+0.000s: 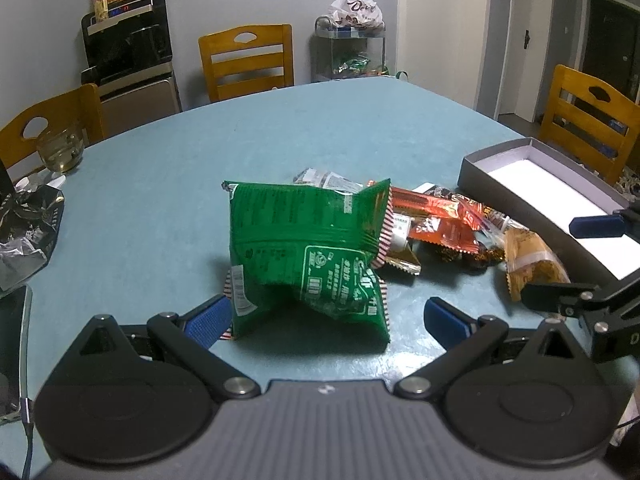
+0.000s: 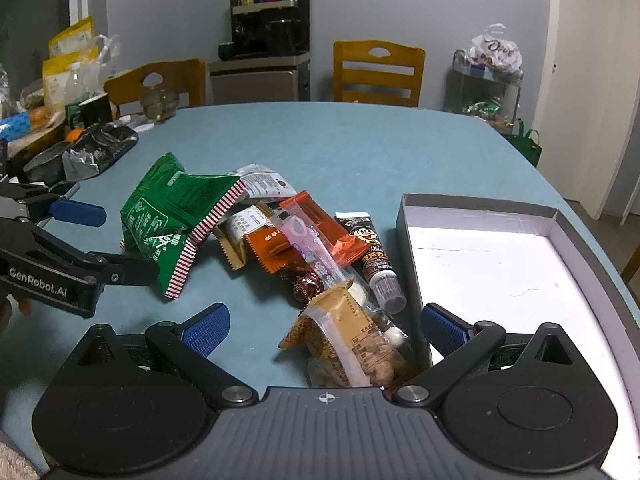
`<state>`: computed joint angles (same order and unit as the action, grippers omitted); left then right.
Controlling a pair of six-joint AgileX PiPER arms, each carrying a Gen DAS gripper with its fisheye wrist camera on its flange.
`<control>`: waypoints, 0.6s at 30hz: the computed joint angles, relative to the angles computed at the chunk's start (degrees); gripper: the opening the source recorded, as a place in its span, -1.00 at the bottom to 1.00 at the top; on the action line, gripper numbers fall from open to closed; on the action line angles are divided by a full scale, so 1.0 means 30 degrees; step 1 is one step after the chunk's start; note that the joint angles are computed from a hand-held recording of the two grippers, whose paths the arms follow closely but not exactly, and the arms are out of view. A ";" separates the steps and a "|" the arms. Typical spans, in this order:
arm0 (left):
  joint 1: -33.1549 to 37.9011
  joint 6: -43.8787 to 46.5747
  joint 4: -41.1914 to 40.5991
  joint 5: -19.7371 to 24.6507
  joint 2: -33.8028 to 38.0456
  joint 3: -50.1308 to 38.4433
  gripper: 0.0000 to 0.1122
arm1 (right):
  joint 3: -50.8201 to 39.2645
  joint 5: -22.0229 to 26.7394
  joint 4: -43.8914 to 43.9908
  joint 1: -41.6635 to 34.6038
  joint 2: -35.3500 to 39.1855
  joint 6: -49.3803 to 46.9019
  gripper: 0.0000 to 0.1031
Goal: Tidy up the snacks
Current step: 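Move both tools toward the snack pile, left toward the green chip bag, then grasp the green chip bag with the left tool while the right grasps the nut bag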
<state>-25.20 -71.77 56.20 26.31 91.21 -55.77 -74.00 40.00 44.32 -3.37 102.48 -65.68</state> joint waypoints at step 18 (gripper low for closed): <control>0.1199 -0.7895 0.8483 -0.1176 0.1925 -0.0367 0.84 | -0.0067 -0.0026 0.0588 0.0133 0.0767 -0.3637 0.69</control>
<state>-21.61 -95.45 81.65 22.78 96.98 -56.87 -74.20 39.92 46.08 -2.97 104.79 -76.59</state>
